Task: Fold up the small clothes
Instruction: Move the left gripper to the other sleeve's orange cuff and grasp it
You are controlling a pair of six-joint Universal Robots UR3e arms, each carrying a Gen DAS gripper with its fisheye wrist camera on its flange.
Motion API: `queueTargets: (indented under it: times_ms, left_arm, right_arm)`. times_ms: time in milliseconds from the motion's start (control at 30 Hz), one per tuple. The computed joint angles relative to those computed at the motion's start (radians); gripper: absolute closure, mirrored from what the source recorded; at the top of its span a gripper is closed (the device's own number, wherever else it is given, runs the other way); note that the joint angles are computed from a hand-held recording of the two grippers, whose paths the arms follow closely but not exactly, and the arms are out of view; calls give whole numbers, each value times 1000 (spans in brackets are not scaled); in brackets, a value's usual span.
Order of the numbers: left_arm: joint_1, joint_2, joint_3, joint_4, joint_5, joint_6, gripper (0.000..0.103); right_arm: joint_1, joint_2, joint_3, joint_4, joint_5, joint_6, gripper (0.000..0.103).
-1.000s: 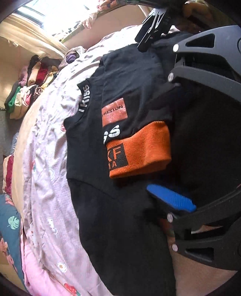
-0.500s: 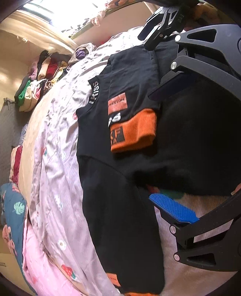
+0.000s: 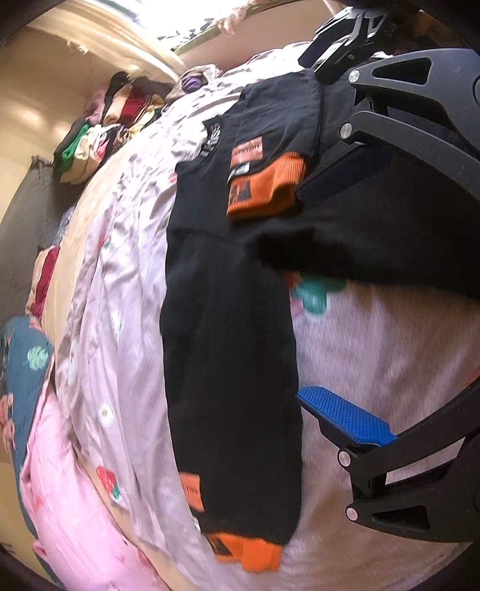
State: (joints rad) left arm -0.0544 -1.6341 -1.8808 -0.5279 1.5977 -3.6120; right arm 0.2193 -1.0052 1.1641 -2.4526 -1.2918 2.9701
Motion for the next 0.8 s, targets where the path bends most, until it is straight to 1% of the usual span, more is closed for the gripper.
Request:
queueTargets:
  times_ms: [300,567,800]
  left_arm:
    - [125,152,-166,15,-9,29,9]
    - [270,279,-300,10,-63,71,9]
    - [416,375,-389,-8,-130,105,9]
  right_arm:
    - [88,38,-70,41,-34,14,6]
    - [161,94,-171,95,-64,12,6]
    - [225,159,-283,150,-90,-3,6]
